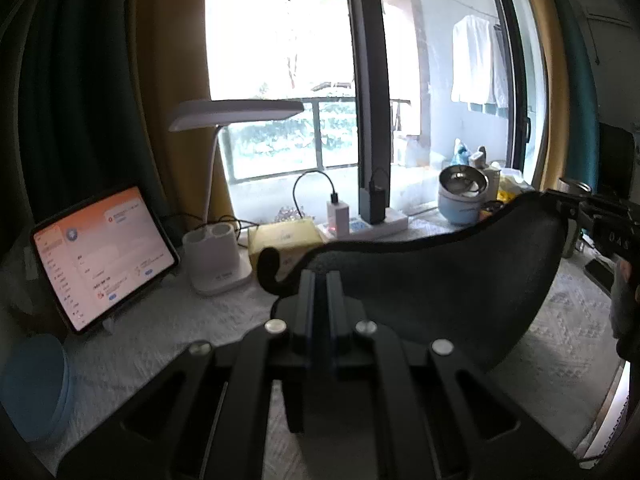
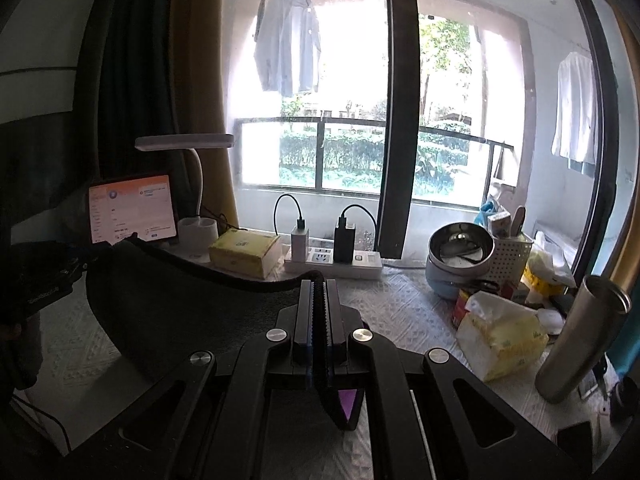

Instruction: Fold towel

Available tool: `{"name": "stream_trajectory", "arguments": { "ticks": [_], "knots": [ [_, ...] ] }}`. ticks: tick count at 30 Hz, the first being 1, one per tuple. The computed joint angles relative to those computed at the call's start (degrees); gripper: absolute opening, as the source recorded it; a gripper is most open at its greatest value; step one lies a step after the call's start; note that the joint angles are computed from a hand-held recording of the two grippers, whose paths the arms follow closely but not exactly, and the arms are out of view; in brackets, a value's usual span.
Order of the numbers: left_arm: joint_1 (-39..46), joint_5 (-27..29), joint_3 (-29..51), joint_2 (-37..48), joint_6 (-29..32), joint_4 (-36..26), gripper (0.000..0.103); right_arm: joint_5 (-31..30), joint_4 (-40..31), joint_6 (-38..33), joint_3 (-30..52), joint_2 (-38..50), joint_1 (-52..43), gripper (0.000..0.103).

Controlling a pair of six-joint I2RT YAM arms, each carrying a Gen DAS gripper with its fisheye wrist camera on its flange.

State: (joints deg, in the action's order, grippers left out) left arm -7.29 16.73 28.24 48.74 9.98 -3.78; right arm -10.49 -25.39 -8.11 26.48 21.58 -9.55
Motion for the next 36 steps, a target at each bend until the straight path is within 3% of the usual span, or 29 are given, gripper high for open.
{"name": "stream_trajectory", "arguments": {
  "ticks": [25,36],
  "knots": [
    [-2.0,-2.7,8.6,19.7,-5.1,13.2,0.006,3.3,23.1,-0.2,4.2,27.3,0.8,0.005],
    [-3.1,-5.3,13.2,27.8,-4.5,15.8,0.006,4.6,28.0,-0.1,7.5,37.0,0.6,0.005]
  ]
}}
